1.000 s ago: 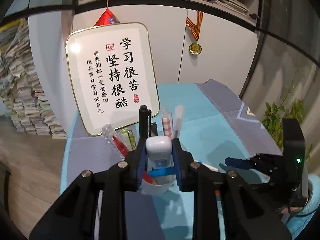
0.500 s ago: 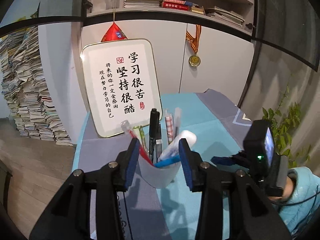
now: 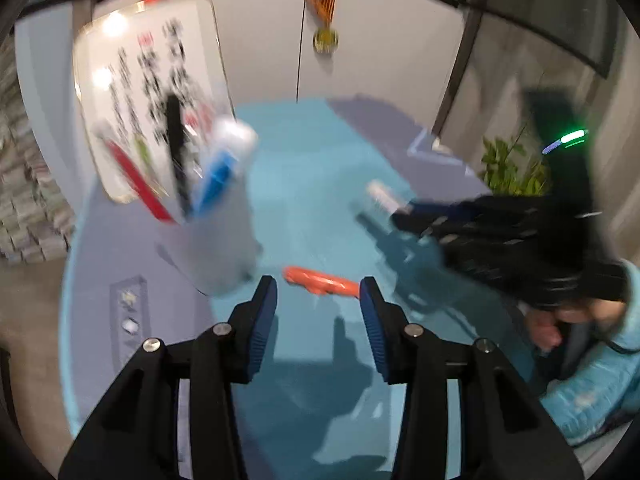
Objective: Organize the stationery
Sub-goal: 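Grasp the white eraser with the right gripper while the left gripper grasps the orange marker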
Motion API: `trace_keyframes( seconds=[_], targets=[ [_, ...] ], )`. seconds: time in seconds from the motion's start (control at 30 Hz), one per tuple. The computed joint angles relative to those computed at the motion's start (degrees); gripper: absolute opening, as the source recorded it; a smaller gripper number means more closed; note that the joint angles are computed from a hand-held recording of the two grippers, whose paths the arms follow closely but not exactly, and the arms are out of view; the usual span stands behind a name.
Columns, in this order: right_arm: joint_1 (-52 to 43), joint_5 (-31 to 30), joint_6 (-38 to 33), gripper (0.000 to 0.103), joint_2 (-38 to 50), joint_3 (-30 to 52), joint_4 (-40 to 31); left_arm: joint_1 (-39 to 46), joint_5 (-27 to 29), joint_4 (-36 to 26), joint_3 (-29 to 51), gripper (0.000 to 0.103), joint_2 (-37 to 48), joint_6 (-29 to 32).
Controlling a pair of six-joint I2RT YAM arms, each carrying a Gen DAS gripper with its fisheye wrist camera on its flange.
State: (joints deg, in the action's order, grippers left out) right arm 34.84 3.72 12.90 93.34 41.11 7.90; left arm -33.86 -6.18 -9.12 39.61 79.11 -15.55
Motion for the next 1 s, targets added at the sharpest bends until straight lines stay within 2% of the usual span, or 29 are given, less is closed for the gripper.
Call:
trace_keyframes(
  seconds=[0.1, 0.23, 0.37, 0.5, 0.53, 0.6, 0.63, 0.73, 0.87, 1.0],
  targets=[
    [-1.1, 0.7, -0.2, 0.017, -3.7, -3.1, 0.2, -0.4, 0.3, -0.9, 3.5, 0.042, 5.8, -3.8],
    [-2.1, 1.0, -0.4, 0.017, -6.5, -6.1, 1.0, -0.4, -2.8, -3.2, 9.0, 0.04, 13.1, -11.7],
    [-3.0, 0.2, -0.8, 0.017, -7.8, -8.1, 2.5, 0.2, -1.7, -6.0, 14.1, 0.04, 18.2, -19.2],
    [-3.7, -1.0, -1.4, 0.017, -9.3, -10.3, 4.0, -0.1, -3.7, -9.7, 19.6, 0.039, 22.8, -22.5],
    [-4.1, -1.6, -1.5, 0.017, -9.5, -10.8, 4.4, -0.5, -4.8, -10.0, 20.3, 0.039, 23.3, -22.6],
    [-4.4, -2.3, -1.5, 0.017, -9.5, -11.3, 5.0, -1.4, -6.1, -10.1, 21.2, 0.019, 24.4, -21.5],
    [-4.6, -2.6, -1.6, 0.017, -9.6, -11.5, 5.3, -1.7, -5.9, -9.5, 20.9, 0.016, 24.4, -20.6],
    [-5.3, -3.4, -1.6, 0.017, -9.6, -12.0, 5.8, -2.6, -5.1, -7.4, 19.0, 0.015, 23.4, -17.5],
    [-5.6, -4.0, -1.2, 0.017, -9.7, -12.6, 6.5, -6.9, -9.9, -4.6, 16.0, 0.015, 20.0, -14.4],
    [-5.3, -3.6, -0.8, 0.017, -10.7, -12.9, 6.1, -8.9, -12.4, -3.0, 12.9, 0.015, 15.8, -12.5]
  ],
)
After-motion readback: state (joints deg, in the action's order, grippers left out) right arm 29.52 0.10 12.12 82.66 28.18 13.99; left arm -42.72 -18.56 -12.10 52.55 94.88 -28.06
